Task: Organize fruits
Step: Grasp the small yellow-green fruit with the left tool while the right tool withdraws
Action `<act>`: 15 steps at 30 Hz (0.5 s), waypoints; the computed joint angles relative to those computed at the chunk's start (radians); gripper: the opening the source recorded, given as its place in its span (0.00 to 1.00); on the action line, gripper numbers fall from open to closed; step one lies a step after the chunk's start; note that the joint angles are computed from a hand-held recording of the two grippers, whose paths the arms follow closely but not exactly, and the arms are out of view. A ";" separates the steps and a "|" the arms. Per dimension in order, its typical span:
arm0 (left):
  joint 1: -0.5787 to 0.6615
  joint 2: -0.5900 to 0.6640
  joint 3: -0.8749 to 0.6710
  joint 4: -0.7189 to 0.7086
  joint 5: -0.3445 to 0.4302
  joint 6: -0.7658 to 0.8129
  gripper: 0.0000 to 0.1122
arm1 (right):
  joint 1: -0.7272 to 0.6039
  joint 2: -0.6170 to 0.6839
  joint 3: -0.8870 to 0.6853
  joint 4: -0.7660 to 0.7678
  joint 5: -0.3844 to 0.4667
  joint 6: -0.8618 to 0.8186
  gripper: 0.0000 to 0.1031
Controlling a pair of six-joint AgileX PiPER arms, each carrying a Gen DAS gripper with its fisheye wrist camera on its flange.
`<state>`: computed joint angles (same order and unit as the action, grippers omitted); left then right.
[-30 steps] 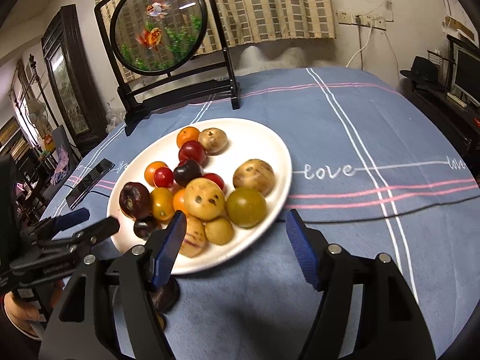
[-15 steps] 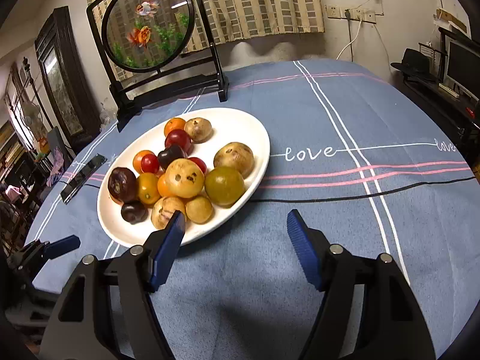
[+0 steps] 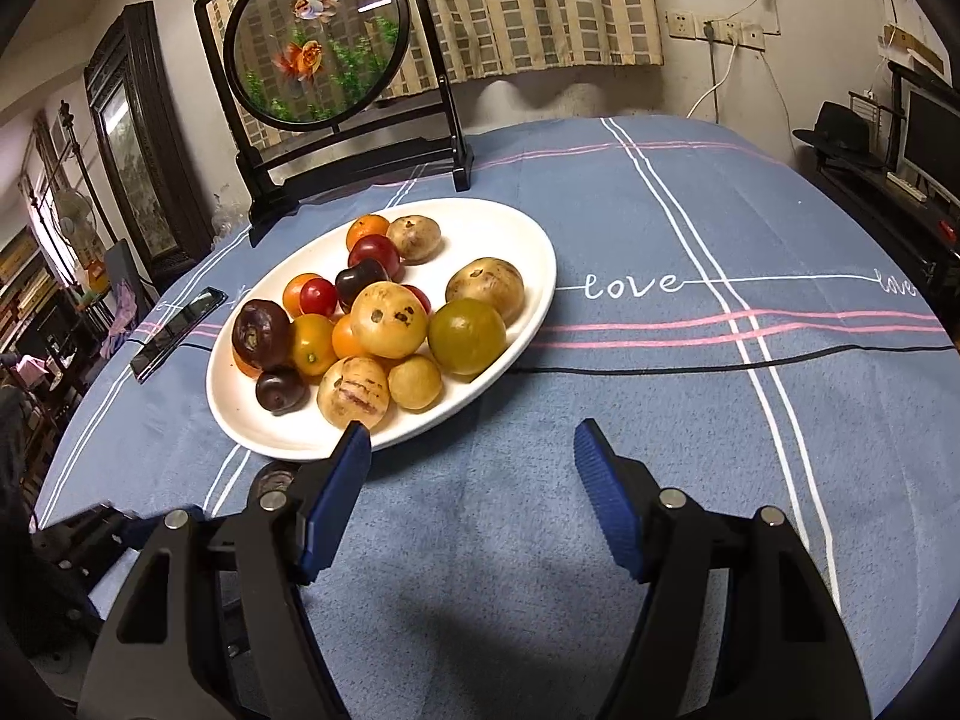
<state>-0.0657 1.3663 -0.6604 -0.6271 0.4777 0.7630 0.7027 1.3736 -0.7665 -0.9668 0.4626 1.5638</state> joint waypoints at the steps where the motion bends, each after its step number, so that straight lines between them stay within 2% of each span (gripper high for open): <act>1: -0.019 -0.004 0.010 0.032 -0.032 -0.028 0.63 | 0.002 0.001 0.002 -0.002 -0.001 0.004 0.68; 3: -0.030 -0.010 0.019 0.028 -0.045 -0.013 0.57 | 0.001 0.003 0.004 0.001 -0.005 0.003 0.68; 5: -0.022 -0.014 0.020 -0.024 -0.024 0.053 0.37 | -0.002 0.007 0.003 0.012 -0.008 -0.008 0.68; 7: -0.003 -0.017 0.018 -0.078 0.012 0.124 0.24 | -0.006 0.008 0.004 0.028 -0.018 -0.022 0.68; 10: 0.022 -0.031 0.012 -0.067 0.038 0.136 0.24 | -0.006 0.006 0.001 0.086 -0.027 -0.075 0.68; 15: 0.131 -0.046 0.006 -0.088 0.061 0.198 0.24 | 0.025 0.028 -0.043 0.320 -0.010 -0.310 0.68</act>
<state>0.0652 1.3198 -0.6541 -0.7154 0.5391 0.9607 0.7279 1.4021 -0.8092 -0.6473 0.4526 1.2534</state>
